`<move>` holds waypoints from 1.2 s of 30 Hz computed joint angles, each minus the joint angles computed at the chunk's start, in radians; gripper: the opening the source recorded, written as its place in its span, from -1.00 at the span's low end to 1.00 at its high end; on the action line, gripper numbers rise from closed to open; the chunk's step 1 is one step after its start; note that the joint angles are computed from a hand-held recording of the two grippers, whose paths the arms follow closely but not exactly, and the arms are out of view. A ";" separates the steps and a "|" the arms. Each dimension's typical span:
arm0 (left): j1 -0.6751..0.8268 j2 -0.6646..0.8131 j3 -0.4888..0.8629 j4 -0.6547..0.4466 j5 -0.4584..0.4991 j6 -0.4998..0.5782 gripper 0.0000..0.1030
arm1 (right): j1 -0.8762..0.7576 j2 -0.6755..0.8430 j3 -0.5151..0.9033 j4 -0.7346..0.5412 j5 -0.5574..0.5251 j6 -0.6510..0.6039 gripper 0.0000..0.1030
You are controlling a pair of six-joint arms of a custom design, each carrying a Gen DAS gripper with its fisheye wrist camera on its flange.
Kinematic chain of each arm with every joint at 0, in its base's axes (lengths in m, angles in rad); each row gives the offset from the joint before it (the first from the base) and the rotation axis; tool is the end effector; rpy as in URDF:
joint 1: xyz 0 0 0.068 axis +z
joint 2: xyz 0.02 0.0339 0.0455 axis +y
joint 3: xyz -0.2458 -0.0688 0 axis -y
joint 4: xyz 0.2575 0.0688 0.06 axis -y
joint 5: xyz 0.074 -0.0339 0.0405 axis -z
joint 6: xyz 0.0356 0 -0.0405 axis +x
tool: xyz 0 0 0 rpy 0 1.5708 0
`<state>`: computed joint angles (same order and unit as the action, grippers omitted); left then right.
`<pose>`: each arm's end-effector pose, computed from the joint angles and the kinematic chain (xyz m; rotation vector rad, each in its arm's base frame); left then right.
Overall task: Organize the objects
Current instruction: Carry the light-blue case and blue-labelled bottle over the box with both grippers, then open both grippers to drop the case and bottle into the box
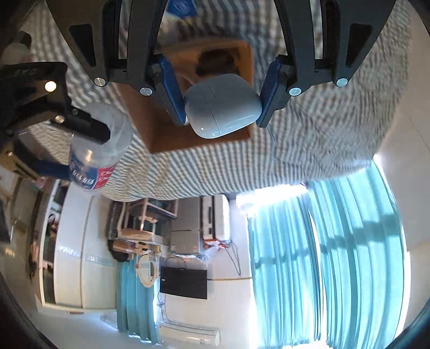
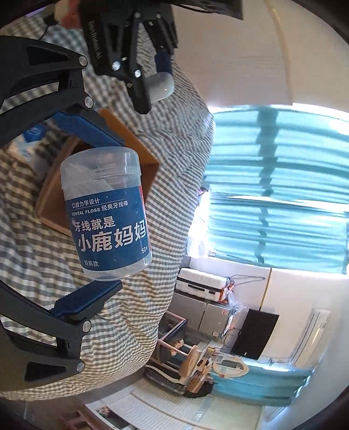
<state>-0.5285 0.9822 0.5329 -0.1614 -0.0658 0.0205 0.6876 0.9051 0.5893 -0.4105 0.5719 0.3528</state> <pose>0.2009 -0.1146 0.1973 0.5570 2.1161 -0.2165 0.1740 0.1179 0.2149 -0.0780 2.1627 -0.0682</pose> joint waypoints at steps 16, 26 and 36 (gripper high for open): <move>0.128 0.741 0.263 0.325 0.190 0.028 0.07 | -0.333 0.645 0.170 0.411 -0.251 -0.032 0.82; 0.088 0.828 0.283 0.325 0.188 0.048 0.07 | -0.314 0.695 0.188 0.420 -0.191 -0.043 0.83; 0.067 0.824 0.272 0.321 0.177 0.034 0.22 | -0.295 0.639 0.154 0.417 -0.177 -0.022 0.84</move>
<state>-0.4620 1.8059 0.8053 0.1596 0.1109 0.0544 0.3929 1.5440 0.7429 0.0068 0.3950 0.3305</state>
